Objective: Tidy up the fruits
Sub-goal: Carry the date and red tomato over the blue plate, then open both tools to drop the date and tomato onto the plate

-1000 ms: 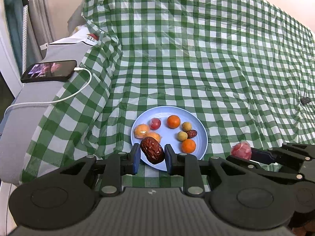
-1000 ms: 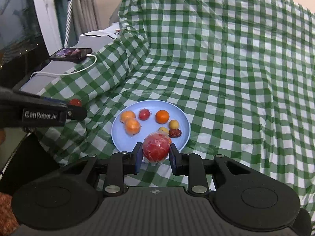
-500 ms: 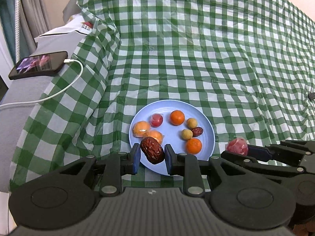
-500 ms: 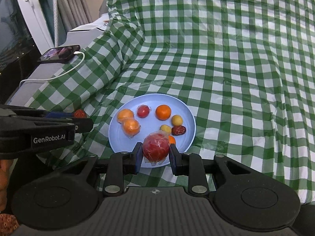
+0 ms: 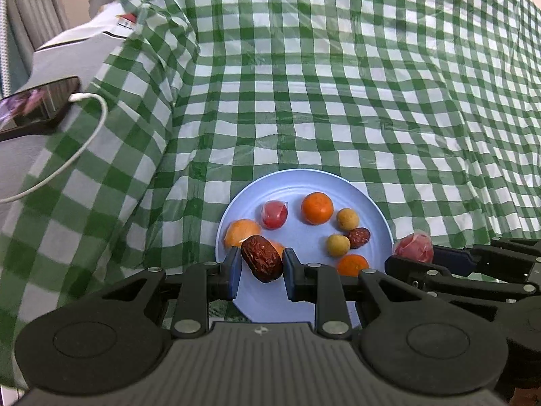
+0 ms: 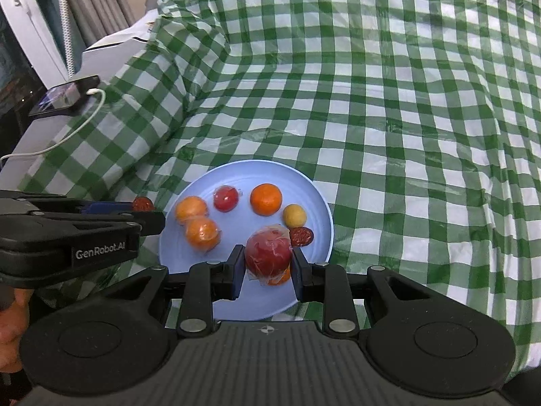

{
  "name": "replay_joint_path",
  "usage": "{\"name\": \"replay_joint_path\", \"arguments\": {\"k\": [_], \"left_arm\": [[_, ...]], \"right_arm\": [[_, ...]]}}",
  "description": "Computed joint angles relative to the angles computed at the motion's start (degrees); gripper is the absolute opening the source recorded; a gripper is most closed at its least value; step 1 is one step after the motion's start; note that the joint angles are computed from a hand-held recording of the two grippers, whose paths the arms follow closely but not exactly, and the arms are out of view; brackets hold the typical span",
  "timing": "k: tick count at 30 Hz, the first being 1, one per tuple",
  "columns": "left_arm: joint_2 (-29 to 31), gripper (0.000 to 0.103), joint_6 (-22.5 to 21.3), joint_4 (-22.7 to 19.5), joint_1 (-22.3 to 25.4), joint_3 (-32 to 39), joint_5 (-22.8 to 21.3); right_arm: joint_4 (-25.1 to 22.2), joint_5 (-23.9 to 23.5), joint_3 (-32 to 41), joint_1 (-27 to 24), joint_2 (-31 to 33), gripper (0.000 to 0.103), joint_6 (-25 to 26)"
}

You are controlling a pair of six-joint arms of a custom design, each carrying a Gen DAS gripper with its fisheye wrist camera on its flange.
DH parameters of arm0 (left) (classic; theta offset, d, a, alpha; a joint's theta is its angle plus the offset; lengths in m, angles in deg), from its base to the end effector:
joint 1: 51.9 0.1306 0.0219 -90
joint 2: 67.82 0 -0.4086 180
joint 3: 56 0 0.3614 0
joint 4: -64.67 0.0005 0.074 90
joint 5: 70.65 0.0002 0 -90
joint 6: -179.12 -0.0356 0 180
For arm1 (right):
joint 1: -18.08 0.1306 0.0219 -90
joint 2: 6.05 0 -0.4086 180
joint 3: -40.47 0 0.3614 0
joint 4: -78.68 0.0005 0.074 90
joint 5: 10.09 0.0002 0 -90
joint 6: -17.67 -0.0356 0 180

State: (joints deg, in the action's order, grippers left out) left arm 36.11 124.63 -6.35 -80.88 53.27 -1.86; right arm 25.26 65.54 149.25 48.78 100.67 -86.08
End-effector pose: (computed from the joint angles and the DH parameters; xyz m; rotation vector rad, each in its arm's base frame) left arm 0.4644 -0.2431 0.4631 -0.2516 2.5778 0.1123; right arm 0.4843 0.2973 0.4501 -0.4848 2.4929 0.6325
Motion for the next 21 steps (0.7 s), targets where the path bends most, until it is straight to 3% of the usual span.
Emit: {"name": "replay_joint_path", "arguments": {"k": [15, 16, 17, 18, 19, 20, 21], "left_arm": [[8.0, 0.030, -6.3, 1.5, 4.4, 3.7, 3.7], [8.1, 0.044, -6.8, 1.9, 4.6, 3.6, 4.2], [8.2, 0.057, -7.2, 2.1, 4.8, 3.7, 4.6], [8.0, 0.084, -7.2, 2.7, 4.8, 3.4, 4.5], [7.6, 0.100, -6.9, 3.3, 4.6, 2.9, 3.7], [6.9, 0.103, -6.8, 4.6, 4.4, 2.0, 2.7], [6.1, 0.102, -7.3, 5.9, 4.2, 1.0, 2.2]], "right_arm": [[-4.1, -4.2, 8.4, -0.3, 9.6, 0.031, 1.8], [-4.2, -4.6, 8.5, -0.3, 9.9, 0.031, 2.1], [-4.3, -5.1, 8.8, -0.3, 10.2, 0.040, 2.7], [-4.3, -5.2, 8.8, -0.3, 10.3, 0.048, 3.1], [-4.0, -5.1, 8.7, -0.3, 10.3, 0.064, 3.4], [-3.7, -4.9, 8.4, -0.2, 10.1, 0.073, 3.8], [-3.3, -4.8, 8.0, -0.2, 9.9, 0.075, 4.3]]}}
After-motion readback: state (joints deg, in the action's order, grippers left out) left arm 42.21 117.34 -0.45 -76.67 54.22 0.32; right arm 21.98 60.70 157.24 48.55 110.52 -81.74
